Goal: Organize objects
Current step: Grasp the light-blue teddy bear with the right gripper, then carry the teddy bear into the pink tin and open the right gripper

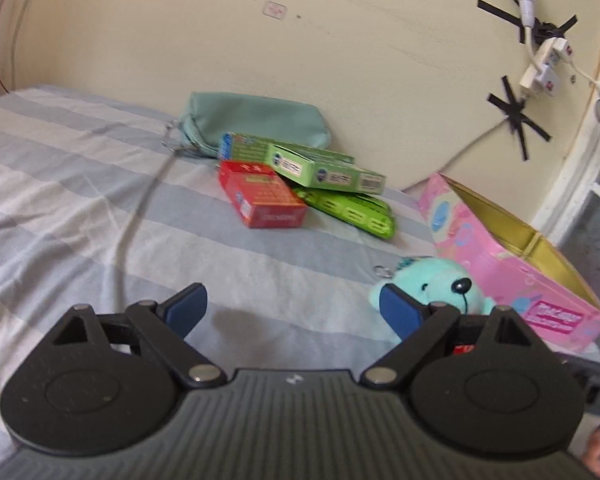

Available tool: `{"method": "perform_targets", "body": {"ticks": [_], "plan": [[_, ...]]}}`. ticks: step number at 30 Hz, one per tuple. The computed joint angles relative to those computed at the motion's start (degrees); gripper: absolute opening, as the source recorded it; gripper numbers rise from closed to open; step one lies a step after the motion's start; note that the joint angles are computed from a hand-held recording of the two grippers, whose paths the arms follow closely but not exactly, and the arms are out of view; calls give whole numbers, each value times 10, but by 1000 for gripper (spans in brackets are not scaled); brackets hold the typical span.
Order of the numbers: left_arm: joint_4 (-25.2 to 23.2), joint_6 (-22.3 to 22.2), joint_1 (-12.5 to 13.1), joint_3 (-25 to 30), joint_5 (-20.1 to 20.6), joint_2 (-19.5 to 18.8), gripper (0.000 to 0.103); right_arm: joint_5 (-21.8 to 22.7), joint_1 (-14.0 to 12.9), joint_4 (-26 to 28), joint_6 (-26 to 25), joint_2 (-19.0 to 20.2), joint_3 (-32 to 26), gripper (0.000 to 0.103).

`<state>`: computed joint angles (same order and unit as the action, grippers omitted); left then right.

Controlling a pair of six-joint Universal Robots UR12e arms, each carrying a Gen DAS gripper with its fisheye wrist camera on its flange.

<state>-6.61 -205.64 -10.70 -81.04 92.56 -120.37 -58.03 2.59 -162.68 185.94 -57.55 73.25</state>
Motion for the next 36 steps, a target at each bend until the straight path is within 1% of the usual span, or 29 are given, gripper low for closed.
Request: {"method": "perform_targets", "body": {"ticks": [1, 3, 4, 5, 6, 7, 8, 9, 11, 12, 13, 15, 17, 19, 21, 23, 26, 28, 29, 30, 31, 32, 33, 34, 35, 36], "plan": [[5, -11, 7, -5, -52, 3, 94, -15, 1, 0, -14, -6, 10, 23], [9, -12, 13, -10, -127, 6, 92, -36, 4, 3, -35, -12, 21, 24], [12, -2, 13, -13, -153, 7, 91, -39, 4, 3, -39, -14, 26, 24], [13, 13, 11, -14, -167, 8, 87, -38, 3, 4, -39, -15, 28, 28], [10, 26, 8, -12, -171, 8, 86, -37, 3, 6, -40, -14, 26, 33], [5, 44, 5, -7, -175, 6, 85, -34, 2, 11, -43, -13, 25, 36], [2, 56, 2, -4, -178, 4, 82, -37, 2, 12, -46, -13, 24, 39], [-4, 65, 0, 1, -181, 3, 78, -40, 3, 15, -50, -12, 23, 40], [-31, 80, -3, 16, -185, -3, 67, -44, 5, 21, -64, -12, 25, 40], [-41, 83, -3, 21, -187, -5, 64, -43, 5, 21, -68, -12, 25, 40], [-58, 80, -2, 28, -194, -7, 61, -42, 5, 18, -72, -11, 24, 41], [-58, 65, -1, 30, -196, -8, 61, -50, 7, 15, -85, -11, 22, 50], [-60, 53, 1, 28, -192, -5, 60, -60, 8, 8, -99, -12, 22, 56], [-54, 41, 3, 24, -192, -1, 60, -54, 5, 5, -112, -12, 21, 57], [-46, 30, 7, 17, -200, 4, 60, -38, 0, -1, -118, -12, 20, 58], [-39, 22, 11, 9, -214, 9, 60, -17, -8, -8, -104, -10, 15, 58], [-46, 24, 11, 3, -232, 11, 60, 13, -19, -15, -52, -2, 2, 58], [-61, 45, 5, 10, -221, 8, 60, 38, -23, -7, -14, 8, -13, 58], [-67, 53, 2, 14, -209, 5, 60, 47, -24, 2, -3, 13, -21, 57], [-71, 60, 0, 19, -205, 2, 60, 52, -24, 11, 2, 18, -27, 56], [-74, 64, -1, 23, -203, -2, 57, 53, -22, 30, 1, 24, -36, 52], [-86, 64, -2, 29, -194, -6, 48, 53, -20, 53, -2, 29, -45, 42], [-99, 60, -3, 33, -186, -7, 38, 73, -22, 63, 12, 35, -49, 31], [-102, 50, 0, 34, -192, -7, 37, 110, -26, 55, 42, 41, -51, 31], [-90, 42, 3, 32, -209, -7, 33, 123, -28, 53, 49, 42, -51, 29], [-81, 44, 4, 32, -216, -6, 32, 112, -27, 37, 32, 36, -44, 28]]}}
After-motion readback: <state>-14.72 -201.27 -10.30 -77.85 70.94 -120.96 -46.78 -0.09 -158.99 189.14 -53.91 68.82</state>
